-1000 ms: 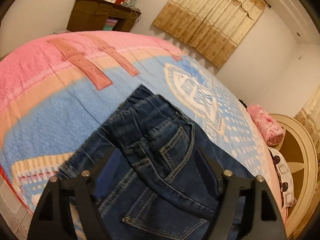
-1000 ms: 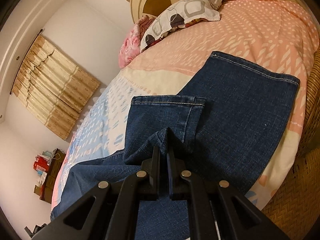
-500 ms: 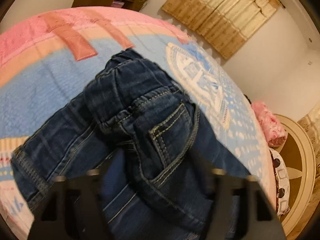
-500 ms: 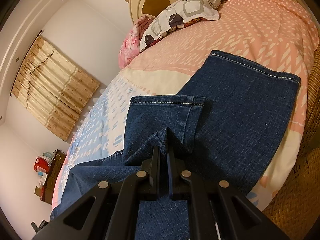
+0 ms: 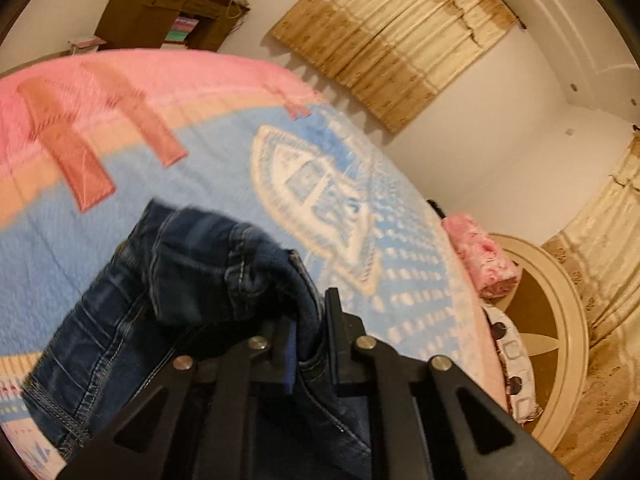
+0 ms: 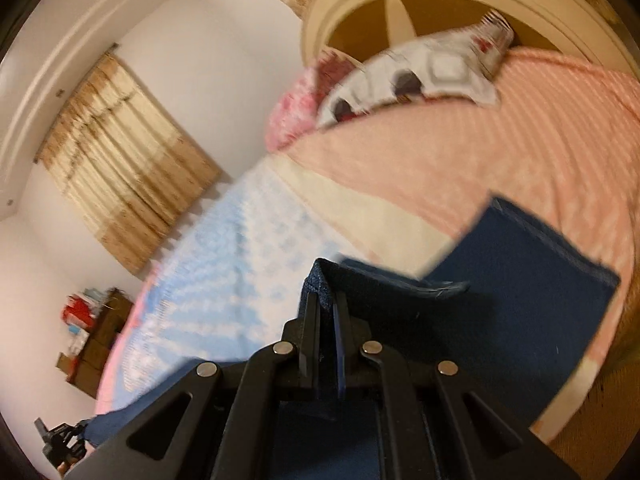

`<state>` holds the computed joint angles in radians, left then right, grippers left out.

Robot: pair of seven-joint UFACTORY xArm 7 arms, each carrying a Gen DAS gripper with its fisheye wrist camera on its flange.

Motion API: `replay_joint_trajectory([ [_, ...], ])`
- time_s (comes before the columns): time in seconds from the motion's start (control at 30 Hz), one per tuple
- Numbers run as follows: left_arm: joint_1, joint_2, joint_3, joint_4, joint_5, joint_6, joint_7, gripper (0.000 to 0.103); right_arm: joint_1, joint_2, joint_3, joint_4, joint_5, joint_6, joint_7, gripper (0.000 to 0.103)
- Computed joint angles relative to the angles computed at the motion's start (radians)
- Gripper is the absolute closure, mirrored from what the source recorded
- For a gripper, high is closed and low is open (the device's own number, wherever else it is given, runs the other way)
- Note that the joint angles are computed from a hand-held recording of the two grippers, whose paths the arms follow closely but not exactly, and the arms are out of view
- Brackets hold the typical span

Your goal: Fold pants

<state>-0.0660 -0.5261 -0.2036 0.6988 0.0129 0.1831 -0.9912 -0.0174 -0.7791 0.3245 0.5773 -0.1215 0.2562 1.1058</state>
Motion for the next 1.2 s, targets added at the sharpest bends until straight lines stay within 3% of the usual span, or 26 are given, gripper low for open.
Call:
replay_joint_trajectory([
  [0.17, -0.035, -0.147, 0.026, -0.022, 0.000, 0.072, 0.053, 0.091, 0.017, -0.069, -0.027, 0.036, -0.001, 0.002, -0.034, 0.098],
  [0.3, -0.050, -0.297, 0.031, -0.094, -0.011, 0.179, 0.083, 0.091, 0.122, -0.162, -0.107, -0.042, 0.044, -0.001, -0.113, 0.098],
  [0.4, -0.040, -0.374, -0.007, -0.151, -0.005, 0.330, 0.071, 0.090, 0.202, -0.239, -0.155, -0.125, 0.084, 0.059, -0.187, 0.098],
  [0.47, -0.060, -0.368, -0.005, -0.182, -0.018, 0.415, 0.069, 0.090, 0.248, -0.291, -0.181, -0.193, 0.114, 0.073, -0.229, 0.098],
  [0.6, -0.091, -0.322, 0.018, -0.228, -0.047, 0.444, 0.073, 0.090, 0.302, -0.345, -0.197, -0.291, 0.160, 0.158, -0.293, 0.098],
  [0.67, -0.079, -0.292, 0.000, -0.206, -0.017, 0.499, 0.080, 0.082, 0.317, -0.334, -0.198, -0.319, 0.177, 0.194, -0.317, 0.098],
  [0.73, -0.086, -0.293, 0.013, -0.197, -0.012, 0.523, 0.095, 0.080, 0.307, -0.317, -0.191, -0.347, 0.198, 0.206, -0.308, 0.096],
  [0.8, -0.082, -0.324, 0.039, -0.199, -0.021, 0.528, 0.101, 0.078, 0.295, -0.334, -0.202, -0.399, 0.242, 0.138, -0.264, 0.072],
  [0.87, -0.070, -0.386, 0.060, -0.223, -0.028, 0.516, 0.101, 0.070, 0.244, -0.392, -0.182, -0.431, 0.269, 0.119, -0.181, 0.060],
  [0.93, 0.008, -0.434, 0.009, -0.208, 0.025, 0.572, 0.058, 0.068, 0.142, -0.506, -0.121, -0.450, 0.274, 0.166, -0.042, 0.059],
  [1.0, 0.130, -0.495, -0.099, -0.164, 0.158, 0.683, -0.009, 0.064, 0.034, -0.626, -0.052, -0.434, 0.244, 0.286, 0.099, 0.059],
  [1.03, 0.161, -0.523, -0.123, -0.150, 0.207, 0.718, -0.025, 0.055, -0.003, -0.651, -0.029, -0.406, 0.211, 0.341, 0.127, 0.059],
  [1.07, 0.189, -0.562, -0.137, -0.142, 0.249, 0.740, -0.047, 0.047, -0.024, -0.640, -0.016, -0.368, 0.170, 0.369, 0.122, 0.059],
  [1.13, 0.204, -0.602, -0.115, -0.149, 0.285, 0.701, -0.070, 0.044, -0.031, -0.560, 0.019, -0.275, 0.093, 0.380, 0.086, 0.059],
  [1.2, 0.202, -0.581, -0.091, -0.136, 0.301, 0.656, -0.049, 0.044, -0.001, -0.415, 0.032, -0.189, 0.048, 0.278, 0.033, 0.059],
])
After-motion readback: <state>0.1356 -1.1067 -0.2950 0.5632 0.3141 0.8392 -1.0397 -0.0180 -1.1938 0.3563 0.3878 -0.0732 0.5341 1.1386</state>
